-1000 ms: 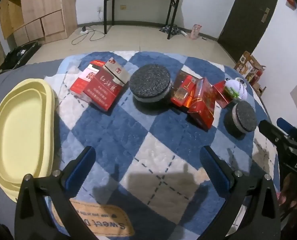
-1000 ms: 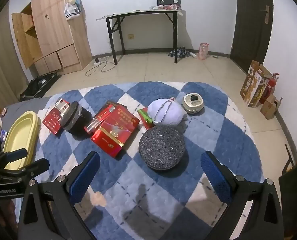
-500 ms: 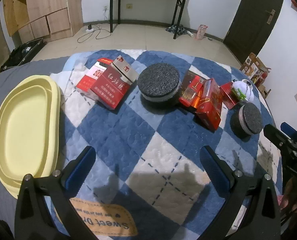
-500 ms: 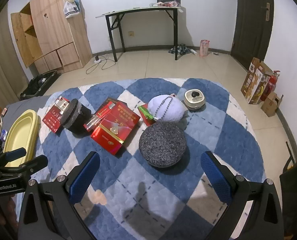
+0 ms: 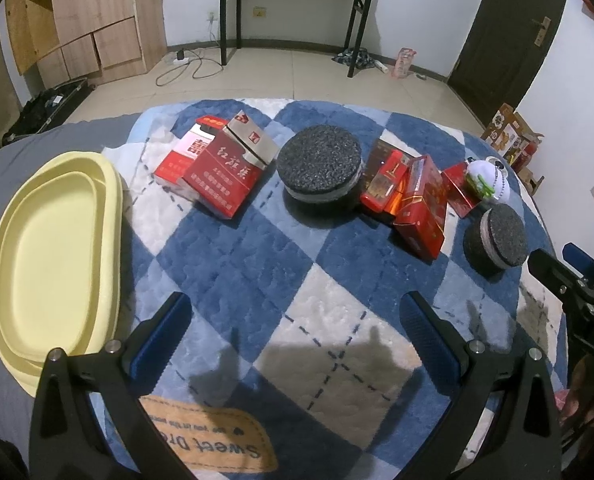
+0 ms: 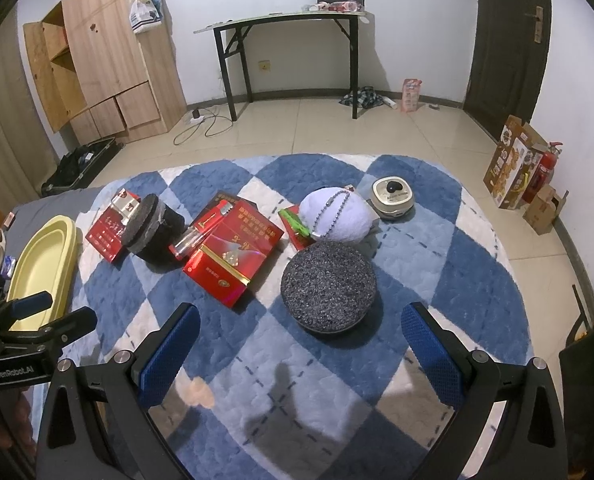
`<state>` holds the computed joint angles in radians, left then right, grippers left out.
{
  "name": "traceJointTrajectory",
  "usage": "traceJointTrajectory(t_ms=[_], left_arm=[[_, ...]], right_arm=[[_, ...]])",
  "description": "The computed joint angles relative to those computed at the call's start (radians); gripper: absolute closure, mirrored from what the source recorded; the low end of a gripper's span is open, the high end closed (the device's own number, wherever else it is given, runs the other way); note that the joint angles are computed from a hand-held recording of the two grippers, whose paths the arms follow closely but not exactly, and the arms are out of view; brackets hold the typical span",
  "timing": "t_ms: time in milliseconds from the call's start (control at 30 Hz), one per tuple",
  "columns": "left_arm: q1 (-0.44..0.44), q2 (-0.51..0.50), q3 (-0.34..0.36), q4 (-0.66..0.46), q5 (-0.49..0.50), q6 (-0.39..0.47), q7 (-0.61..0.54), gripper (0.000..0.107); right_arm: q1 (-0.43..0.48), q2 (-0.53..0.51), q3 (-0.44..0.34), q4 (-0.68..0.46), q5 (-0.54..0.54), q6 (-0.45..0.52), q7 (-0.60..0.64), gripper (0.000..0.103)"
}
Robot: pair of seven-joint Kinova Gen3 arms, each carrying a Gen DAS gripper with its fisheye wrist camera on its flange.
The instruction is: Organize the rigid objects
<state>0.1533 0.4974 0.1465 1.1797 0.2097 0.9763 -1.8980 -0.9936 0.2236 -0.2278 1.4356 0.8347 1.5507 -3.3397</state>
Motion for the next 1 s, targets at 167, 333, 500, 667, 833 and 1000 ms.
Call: traceJointTrajectory(t_ms=[167, 333, 500, 667, 833, 1000], left_arm=[[-0.001, 0.004, 0.0, -0.006, 0.002, 0.012, 0.005, 0.005], [-0.001, 0.005, 0.0, -0.007, 0.002, 0.014, 0.004, 0.005], [0.0, 0.004, 0.0, -0.007, 0.0, 0.017, 0.003, 0.005], [0.002, -0.003, -0.001, 0.005, -0.003, 0.004, -0.002, 0.005], [0.003, 0.001, -0.003, -0.001, -0.005, 0.012, 0.005, 0.004], [0.003, 0.001, -0.002, 0.0, -0.006, 0.01, 0.001, 0.005]], right_arm=[[0.0, 0.001, 0.0, -0.001, 0.0, 0.001, -0.001, 0.0], [-0.001, 0.002, 0.0, -0.001, -0.002, 0.0, 0.0, 0.0], [0.001, 0.002, 0.0, 0.0, -0.007, -0.003, 0.003, 0.0], [0.002, 0.001, 0.001, 0.001, -0.008, -0.006, 0.007, 0.0], [0.003, 0.001, 0.001, 0.0, -0.01, -0.007, 0.006, 0.0], [0.004, 0.001, 0.001, -0.001, -0.011, -0.006, 0.009, 0.0]])
